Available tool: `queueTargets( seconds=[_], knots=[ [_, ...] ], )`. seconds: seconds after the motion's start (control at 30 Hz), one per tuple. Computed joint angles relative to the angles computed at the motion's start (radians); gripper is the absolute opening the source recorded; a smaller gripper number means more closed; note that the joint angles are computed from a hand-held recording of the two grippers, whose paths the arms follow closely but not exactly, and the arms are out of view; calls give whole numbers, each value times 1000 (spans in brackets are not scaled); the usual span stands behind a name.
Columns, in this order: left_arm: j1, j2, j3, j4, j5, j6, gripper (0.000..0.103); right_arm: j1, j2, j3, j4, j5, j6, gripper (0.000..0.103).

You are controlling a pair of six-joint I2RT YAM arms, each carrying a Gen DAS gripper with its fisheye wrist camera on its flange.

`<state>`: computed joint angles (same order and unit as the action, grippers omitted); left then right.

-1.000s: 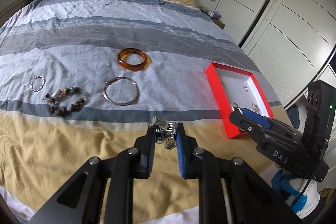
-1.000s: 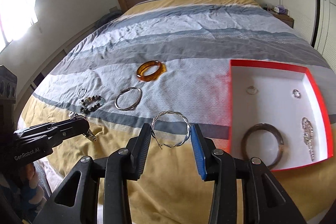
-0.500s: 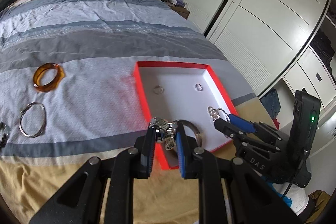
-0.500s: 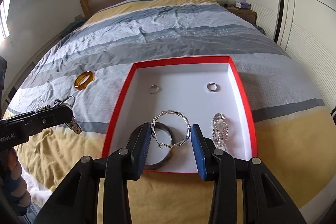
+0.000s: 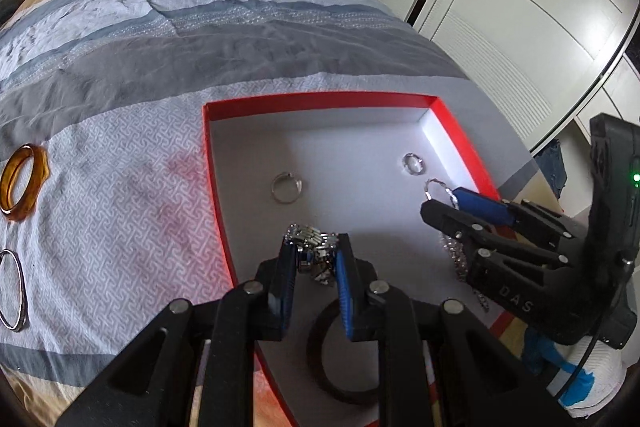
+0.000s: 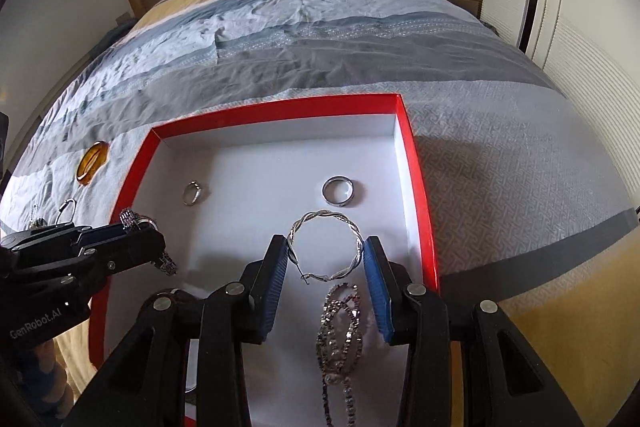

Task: Organize jewelry
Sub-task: 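Carry the watch and twisted bracelet in both tools over the red box, then open the left tool to drop the watch while the right tool releases the bracelet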

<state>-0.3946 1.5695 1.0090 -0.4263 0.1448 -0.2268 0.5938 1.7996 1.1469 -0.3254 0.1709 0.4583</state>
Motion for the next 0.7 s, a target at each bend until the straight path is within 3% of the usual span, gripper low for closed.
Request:
queueTargets(
  seconds=[0.17, 0.37, 0.63, 0.7],
  knots=[
    [-50, 45, 18, 12, -92, 37, 20, 30, 60, 72, -85, 59, -101, 40],
    [-36, 44, 5, 26, -73, 40, 20, 42, 62, 75, -110, 53, -179, 40],
    [-35, 32, 1, 20, -54, 62, 20, 63, 4, 35, -125, 96, -167, 41],
    [-40, 27, 7, 7, -61, 61, 25, 69, -10, 32, -146, 113, -160, 43]
  ],
)
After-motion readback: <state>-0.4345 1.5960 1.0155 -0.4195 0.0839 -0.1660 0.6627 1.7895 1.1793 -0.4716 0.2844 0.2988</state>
